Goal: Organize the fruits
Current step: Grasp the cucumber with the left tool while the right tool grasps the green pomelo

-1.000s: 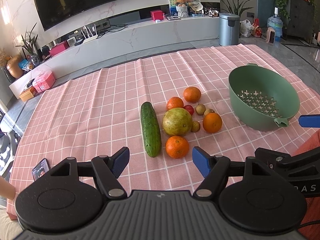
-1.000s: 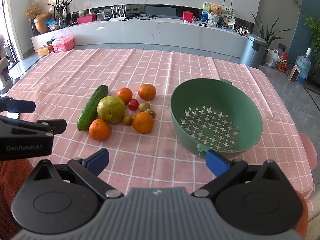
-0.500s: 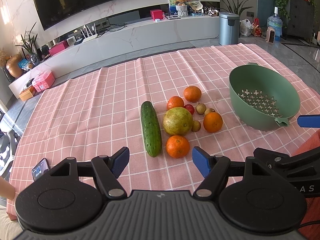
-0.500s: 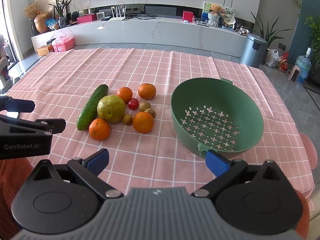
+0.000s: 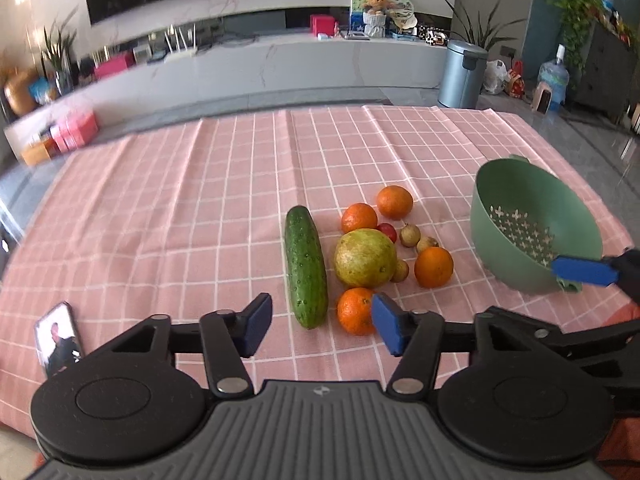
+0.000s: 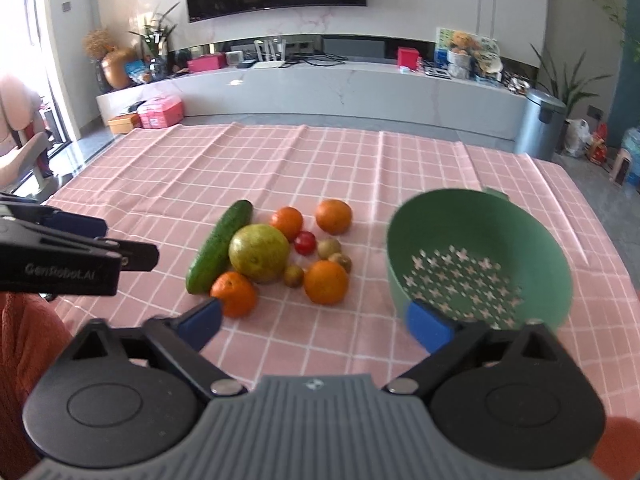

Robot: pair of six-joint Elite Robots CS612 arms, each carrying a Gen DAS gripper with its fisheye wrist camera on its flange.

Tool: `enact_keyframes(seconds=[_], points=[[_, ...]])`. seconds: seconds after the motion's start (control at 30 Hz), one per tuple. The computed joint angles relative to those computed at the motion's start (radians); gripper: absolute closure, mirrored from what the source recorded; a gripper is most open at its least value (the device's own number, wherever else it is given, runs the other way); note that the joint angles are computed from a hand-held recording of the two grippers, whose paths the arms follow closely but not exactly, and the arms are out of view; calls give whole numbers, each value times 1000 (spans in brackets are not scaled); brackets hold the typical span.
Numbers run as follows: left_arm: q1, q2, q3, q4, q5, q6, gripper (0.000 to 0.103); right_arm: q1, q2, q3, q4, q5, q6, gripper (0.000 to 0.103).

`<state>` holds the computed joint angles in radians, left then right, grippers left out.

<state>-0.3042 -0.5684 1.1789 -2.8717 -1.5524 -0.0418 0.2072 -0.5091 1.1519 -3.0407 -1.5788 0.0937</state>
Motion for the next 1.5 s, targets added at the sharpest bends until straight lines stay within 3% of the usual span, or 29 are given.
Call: enact_keyframes(seconds=[0.1,0.17,0.23,0.83,1.37,1.43,1.47,1.5], points=[[14,25,-53,66,-37,-49,43,-2,25,-48,29,35,-4,21],[22,46,-90,98,-50,-85,47,-4,42,-83,60,60,-7,34],[28,65,-122,122,-52,-110,48,-7,65,-127,96,90,1,39],[62,252,-452,353,-145,-163,48,-9,282,-531,361,181,-30,40],[67,352,-616,439,-218,-183,47,-5,333,-609,381,177,-60,42],[69,355,-618,432,-221,-191,52,-5,334,-608,375,180,-53,42],[69,356,-621,430,-229,-192,60,-6,333,-606,373,180,-50,42],[70,357,-621,427,-234,-199,61,-5,333,-605,368,178,-51,42]])
